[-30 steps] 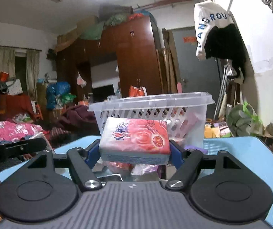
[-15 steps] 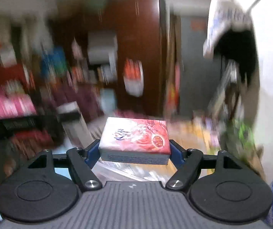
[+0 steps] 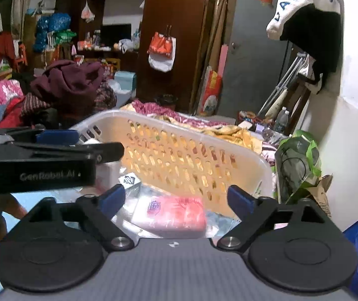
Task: Organize objects
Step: 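Carry the Welcome box and tissue pack into the basket and open both tools, then grasp the clear plastic bag with the left tool while the right tool grasps a clear bag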
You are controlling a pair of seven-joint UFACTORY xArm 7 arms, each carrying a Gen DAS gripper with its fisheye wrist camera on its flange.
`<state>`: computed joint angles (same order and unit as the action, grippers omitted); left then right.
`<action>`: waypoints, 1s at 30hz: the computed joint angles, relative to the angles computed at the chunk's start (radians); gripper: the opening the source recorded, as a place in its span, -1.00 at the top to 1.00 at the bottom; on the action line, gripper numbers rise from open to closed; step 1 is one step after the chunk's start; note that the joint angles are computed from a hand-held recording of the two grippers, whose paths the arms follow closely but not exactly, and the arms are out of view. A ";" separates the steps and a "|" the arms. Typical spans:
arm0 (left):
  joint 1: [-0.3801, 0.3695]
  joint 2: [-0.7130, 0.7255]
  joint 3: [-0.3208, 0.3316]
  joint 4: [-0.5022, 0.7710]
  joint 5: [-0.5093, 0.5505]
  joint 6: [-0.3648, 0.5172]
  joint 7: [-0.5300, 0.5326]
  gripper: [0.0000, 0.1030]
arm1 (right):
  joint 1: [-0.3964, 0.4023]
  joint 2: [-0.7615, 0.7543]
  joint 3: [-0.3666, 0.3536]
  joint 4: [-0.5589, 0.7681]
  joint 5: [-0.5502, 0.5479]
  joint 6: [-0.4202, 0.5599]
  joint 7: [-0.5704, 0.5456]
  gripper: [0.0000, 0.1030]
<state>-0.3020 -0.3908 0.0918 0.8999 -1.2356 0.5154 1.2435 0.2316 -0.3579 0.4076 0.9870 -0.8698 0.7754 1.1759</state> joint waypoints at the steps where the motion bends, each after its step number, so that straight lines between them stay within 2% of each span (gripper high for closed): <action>1: 0.000 -0.020 0.006 -0.012 -0.008 0.005 0.016 -0.60 | -0.001 -0.029 0.013 -0.019 -0.022 0.005 0.026 -0.94; 3: -0.004 -0.098 0.035 -0.062 -0.042 0.021 0.069 -0.60 | -0.004 -0.107 0.037 -0.077 -0.065 -0.019 0.086 -1.00; 5: -0.011 -0.214 0.089 -0.144 -0.101 0.063 0.163 -0.75 | -0.009 -0.254 0.073 -0.200 -0.119 -0.103 0.195 -1.00; 7: 0.015 -0.347 0.138 -0.252 -0.093 0.119 0.202 -0.84 | -0.001 -0.403 0.114 -0.337 -0.138 -0.179 0.307 -1.00; 9: 0.051 -0.466 0.189 -0.363 -0.021 0.192 0.240 -0.86 | 0.033 -0.508 0.150 -0.453 -0.082 -0.194 0.367 -1.00; 11: 0.085 -0.569 0.237 -0.468 0.052 0.249 0.277 -0.86 | 0.054 -0.572 0.202 -0.539 -0.003 -0.167 0.422 -1.00; 12: 0.106 -0.611 0.246 -0.515 0.086 0.262 0.281 -0.86 | 0.058 -0.584 0.224 -0.564 0.039 -0.153 0.441 -1.00; 14: 0.137 -0.660 0.241 -0.582 0.143 0.265 0.256 -0.86 | 0.054 -0.607 0.230 -0.618 0.080 -0.201 0.471 -1.00; 16: 0.135 -0.680 0.250 -0.619 0.196 0.282 0.245 -0.85 | 0.047 -0.588 0.201 -0.633 0.107 -0.254 0.428 -1.00; 18: 0.119 -0.687 0.237 -0.639 0.218 0.256 0.253 -0.83 | 0.026 -0.555 0.206 -0.611 0.123 -0.249 0.362 -0.98; 21: 0.088 -0.704 0.228 -0.662 0.230 0.204 0.243 -0.71 | 0.025 -0.557 0.210 -0.615 0.172 -0.243 0.301 -0.75; 23: 0.061 -0.683 0.246 -0.650 0.250 0.203 0.232 -0.62 | 0.036 -0.561 0.194 -0.637 0.201 -0.275 0.260 -0.72; 27: 0.032 -0.682 0.261 -0.658 0.272 0.177 0.235 -0.62 | 0.024 -0.539 0.181 -0.650 0.245 -0.330 0.180 -0.62; 30: 0.015 -0.687 0.264 -0.676 0.281 0.152 0.226 -0.55 | 0.024 -0.518 0.166 -0.652 0.288 -0.356 0.119 -0.23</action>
<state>-0.2872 -1.0775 0.3563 0.2241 -0.9543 0.6674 1.4696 0.2560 -0.8759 0.5741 0.3345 -0.5815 0.4189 1.2948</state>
